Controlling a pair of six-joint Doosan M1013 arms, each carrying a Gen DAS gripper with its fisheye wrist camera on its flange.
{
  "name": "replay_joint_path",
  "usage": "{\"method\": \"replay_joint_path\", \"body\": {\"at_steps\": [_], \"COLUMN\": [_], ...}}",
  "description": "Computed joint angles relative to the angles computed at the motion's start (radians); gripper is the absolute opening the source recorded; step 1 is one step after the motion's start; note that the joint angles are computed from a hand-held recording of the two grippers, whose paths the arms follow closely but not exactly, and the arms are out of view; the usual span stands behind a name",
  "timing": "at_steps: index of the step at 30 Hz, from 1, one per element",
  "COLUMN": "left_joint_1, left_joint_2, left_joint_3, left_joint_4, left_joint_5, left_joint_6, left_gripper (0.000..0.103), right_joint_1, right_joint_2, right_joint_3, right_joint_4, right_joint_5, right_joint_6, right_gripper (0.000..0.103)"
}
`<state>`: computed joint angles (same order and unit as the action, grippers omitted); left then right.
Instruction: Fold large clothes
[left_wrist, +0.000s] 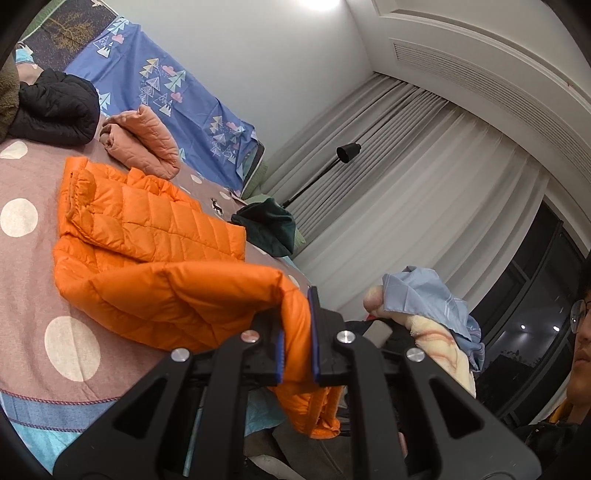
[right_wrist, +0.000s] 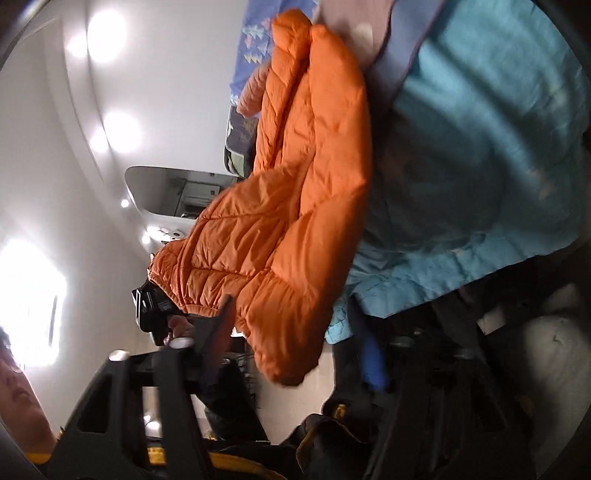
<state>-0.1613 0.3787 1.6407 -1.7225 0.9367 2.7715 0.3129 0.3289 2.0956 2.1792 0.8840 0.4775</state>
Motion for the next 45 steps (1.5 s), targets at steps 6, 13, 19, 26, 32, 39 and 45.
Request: {"method": "replay_joint_path", "body": {"at_steps": [6, 13, 19, 26, 32, 39, 45], "left_joint_1": [0.013, 0.025, 0.029, 0.016, 0.008, 0.005, 0.012], "left_joint_2": [0.003, 0.015, 0.027, 0.089, 0.226, 0.468, 0.651], "left_joint_3": [0.007, -0.025, -0.085, -0.269, -0.517, -0.886, -1.139], "left_joint_4": [-0.028, -0.036, -0.019, 0.132, 0.411, 0.754, 0.922], "left_joint_5": [0.002, 0.006, -0.03, -0.155, -0.225, -0.152, -0.056], "left_joint_6": [0.006, 0.0, -0.013, -0.124, -0.423, -0.827, -1.096], "left_gripper": [0.01, 0.01, 0.01, 0.01, 0.01, 0.01, 0.01], "right_joint_1": [0.005, -0.035, -0.08, -0.131, -0.155, -0.181, -0.193], "right_joint_2": [-0.024, -0.05, -0.043, 0.064, 0.227, 0.439, 0.566], "right_joint_3": [-0.036, -0.091, -0.22, -0.464, -0.734, -1.011, -1.157], "right_joint_4": [0.023, 0.116, 0.069, -0.052, -0.264, -0.509, -0.62], "right_joint_5": [-0.035, 0.012, -0.032, -0.087, -0.176, -0.202, -0.168], "right_joint_6": [-0.071, -0.179, -0.16, -0.021, 0.25, 0.607, 0.81], "right_gripper": [0.006, 0.005, 0.005, 0.005, 0.005, 0.005, 0.007]}}
